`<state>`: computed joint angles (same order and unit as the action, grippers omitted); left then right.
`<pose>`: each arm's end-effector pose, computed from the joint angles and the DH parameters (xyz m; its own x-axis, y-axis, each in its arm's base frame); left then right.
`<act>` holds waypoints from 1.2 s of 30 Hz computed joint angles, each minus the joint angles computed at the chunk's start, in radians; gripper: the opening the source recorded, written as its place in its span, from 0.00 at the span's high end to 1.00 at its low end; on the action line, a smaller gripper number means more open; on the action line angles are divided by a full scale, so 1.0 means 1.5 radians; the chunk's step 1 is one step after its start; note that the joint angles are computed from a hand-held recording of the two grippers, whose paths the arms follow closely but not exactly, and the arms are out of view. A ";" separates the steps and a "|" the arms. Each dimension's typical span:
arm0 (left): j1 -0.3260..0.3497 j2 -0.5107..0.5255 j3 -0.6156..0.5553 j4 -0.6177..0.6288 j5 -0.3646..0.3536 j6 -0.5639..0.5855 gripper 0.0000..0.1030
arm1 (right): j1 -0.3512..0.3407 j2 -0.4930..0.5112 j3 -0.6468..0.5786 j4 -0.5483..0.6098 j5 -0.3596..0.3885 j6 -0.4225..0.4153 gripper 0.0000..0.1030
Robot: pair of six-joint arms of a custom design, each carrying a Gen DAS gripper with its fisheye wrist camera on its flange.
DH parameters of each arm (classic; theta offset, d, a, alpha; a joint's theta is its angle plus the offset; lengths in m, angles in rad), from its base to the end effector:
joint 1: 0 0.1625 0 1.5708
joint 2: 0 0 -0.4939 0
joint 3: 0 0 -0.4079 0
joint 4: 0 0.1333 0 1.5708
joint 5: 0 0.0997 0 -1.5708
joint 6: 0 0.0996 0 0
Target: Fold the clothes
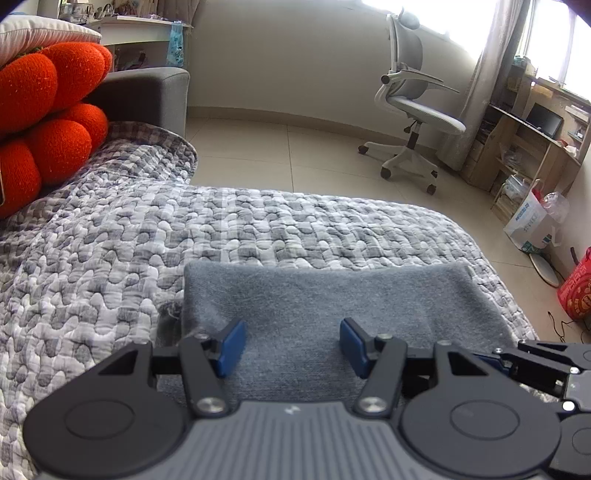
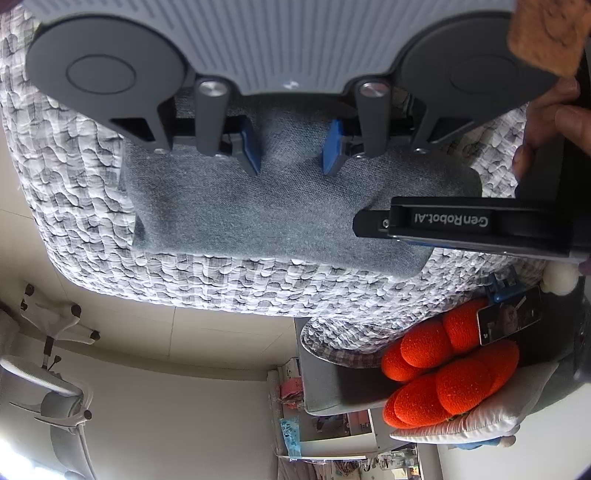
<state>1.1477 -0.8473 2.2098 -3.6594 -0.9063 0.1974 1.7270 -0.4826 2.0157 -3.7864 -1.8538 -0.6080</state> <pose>-0.0433 -0.5704 0.1412 -0.8085 0.0846 -0.5824 0.4748 0.6784 -0.5606 0.1961 -0.5670 -0.0272 -0.7321 -0.4177 0.5382 -0.6566 0.6432 -0.3939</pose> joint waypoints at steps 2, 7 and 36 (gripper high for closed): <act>-0.001 0.000 0.002 0.005 -0.001 0.005 0.43 | 0.001 -0.005 0.004 0.000 0.001 0.002 0.59; 0.002 0.006 -0.007 0.038 0.010 0.001 0.41 | 0.006 0.007 -0.005 0.008 -0.026 -0.015 0.59; 0.007 -0.007 -0.016 0.050 0.024 -0.019 0.37 | 0.001 -0.022 0.017 0.023 -0.042 0.011 0.56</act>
